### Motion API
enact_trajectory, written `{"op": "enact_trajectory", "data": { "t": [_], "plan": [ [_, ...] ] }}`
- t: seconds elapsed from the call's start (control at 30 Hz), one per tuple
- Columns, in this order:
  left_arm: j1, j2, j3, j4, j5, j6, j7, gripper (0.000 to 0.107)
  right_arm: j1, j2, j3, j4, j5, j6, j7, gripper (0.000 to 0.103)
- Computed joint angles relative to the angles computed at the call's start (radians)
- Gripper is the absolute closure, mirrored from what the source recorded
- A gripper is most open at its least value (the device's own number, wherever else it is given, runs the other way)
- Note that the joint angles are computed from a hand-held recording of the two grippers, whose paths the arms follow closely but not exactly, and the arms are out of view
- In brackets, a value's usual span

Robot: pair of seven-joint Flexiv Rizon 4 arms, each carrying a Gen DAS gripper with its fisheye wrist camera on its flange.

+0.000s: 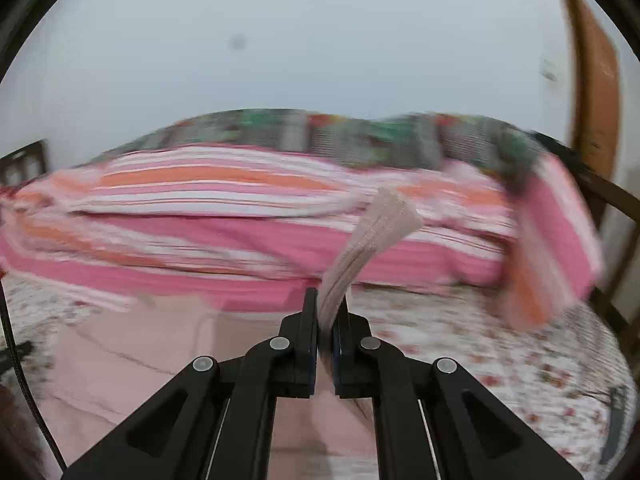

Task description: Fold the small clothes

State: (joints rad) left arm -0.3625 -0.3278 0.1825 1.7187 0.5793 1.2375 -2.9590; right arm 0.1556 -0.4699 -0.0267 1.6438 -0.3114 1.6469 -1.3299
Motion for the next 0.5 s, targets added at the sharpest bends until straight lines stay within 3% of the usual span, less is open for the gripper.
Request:
{"op": "enact_trajectory", "data": {
  "t": [0.07,0.17,0.23,0.37,0.43,0.5],
  "plan": [
    [0.003,0.012,0.005,0.014,0.003,0.002,-0.004,0.030,0.016,-0.011,0.070,-0.017,-0.002,-0.026,-0.011,0.097],
    [0.009,0.025,0.001,0.015,0.007,-0.054,0.009,0.030,0.029,-0.058,0.219,-0.075,0.019,-0.168,-0.049,0.097],
    [0.015,0.026,-0.017,-0.001,0.004,-0.130,0.048,0.030,0.060,-0.087,0.253,-0.101,0.046,-0.242,-0.067,0.097],
    [0.042,0.025,-0.049,-0.002,-0.010,-0.163,0.097,0.030,0.108,-0.157,0.303,-0.134,0.109,-0.306,-0.129,0.096],
    [0.056,0.029,-0.058,0.016,-0.025,-0.129,0.113,0.030,0.101,-0.178,0.351,-0.143,0.150,-0.336,-0.188,0.091],
    [0.052,0.030,-0.054,0.015,-0.020,-0.122,0.105,0.030,0.037,-0.202,0.468,-0.179,0.218,-0.435,-0.317,0.086]
  ]
}}
